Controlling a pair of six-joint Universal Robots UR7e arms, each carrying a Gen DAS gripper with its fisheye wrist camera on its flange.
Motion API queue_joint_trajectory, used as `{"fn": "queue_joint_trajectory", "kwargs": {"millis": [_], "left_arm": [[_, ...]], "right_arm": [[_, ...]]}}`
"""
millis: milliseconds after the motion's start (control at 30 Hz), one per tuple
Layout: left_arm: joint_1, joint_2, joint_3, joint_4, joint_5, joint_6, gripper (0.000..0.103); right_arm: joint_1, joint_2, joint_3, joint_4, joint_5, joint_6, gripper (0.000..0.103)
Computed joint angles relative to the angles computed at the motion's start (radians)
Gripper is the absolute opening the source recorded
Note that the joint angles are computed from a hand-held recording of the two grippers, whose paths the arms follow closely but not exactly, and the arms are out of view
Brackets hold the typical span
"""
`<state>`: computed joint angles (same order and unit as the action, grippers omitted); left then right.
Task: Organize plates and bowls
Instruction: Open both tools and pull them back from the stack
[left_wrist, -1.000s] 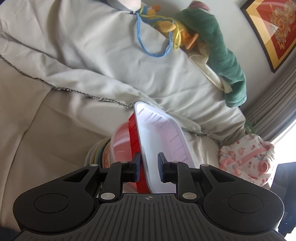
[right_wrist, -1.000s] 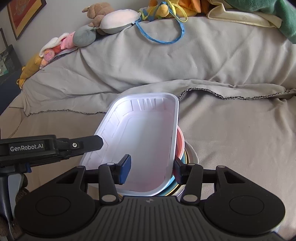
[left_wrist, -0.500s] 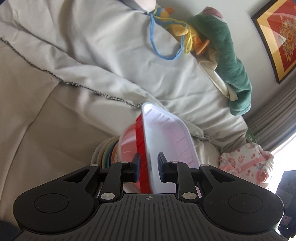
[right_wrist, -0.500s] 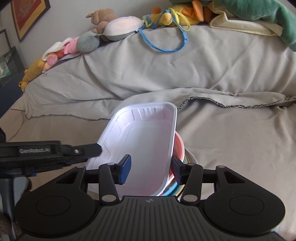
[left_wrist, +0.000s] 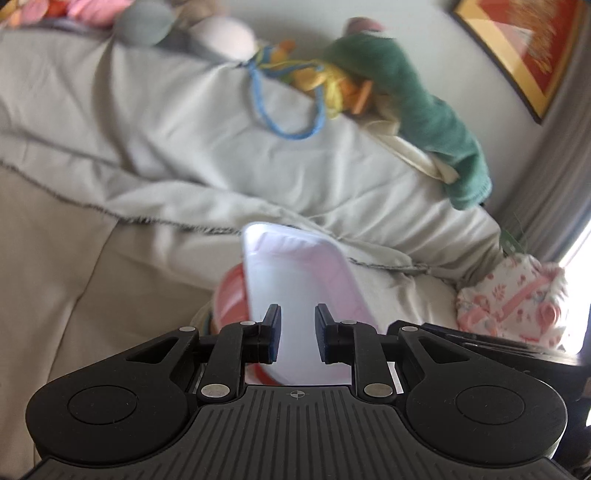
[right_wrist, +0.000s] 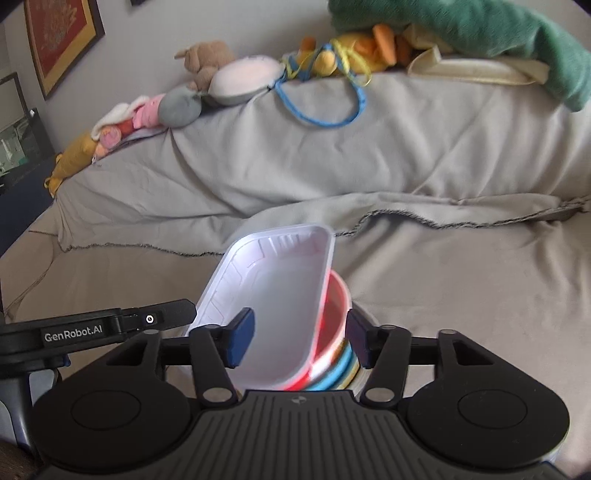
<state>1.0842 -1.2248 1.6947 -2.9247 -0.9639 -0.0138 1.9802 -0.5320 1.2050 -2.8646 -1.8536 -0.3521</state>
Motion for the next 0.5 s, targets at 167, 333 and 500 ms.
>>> {"fn": "queue_joint_trajectory", "kwargs": {"millis": [167,333,500], "left_arm": [[-0.082,-0.064,0.140,0.051,0.156,-0.032,0.017],[-0.144,-0.109,0.255,0.142,0.274,-0.155,0.017],[-0.179,-0.126,0.299,0.204,0.316,-0.218,0.017]], "right_arm": [[-0.013,-0.103,0.181,-0.062,-0.013,0.021,0.069],[-0.019,-0.142,0.336,-0.151,-0.066,0.033,0.069],[-0.017,-0.178,0.412,-0.137,-0.076,0.035,0.069]]}}
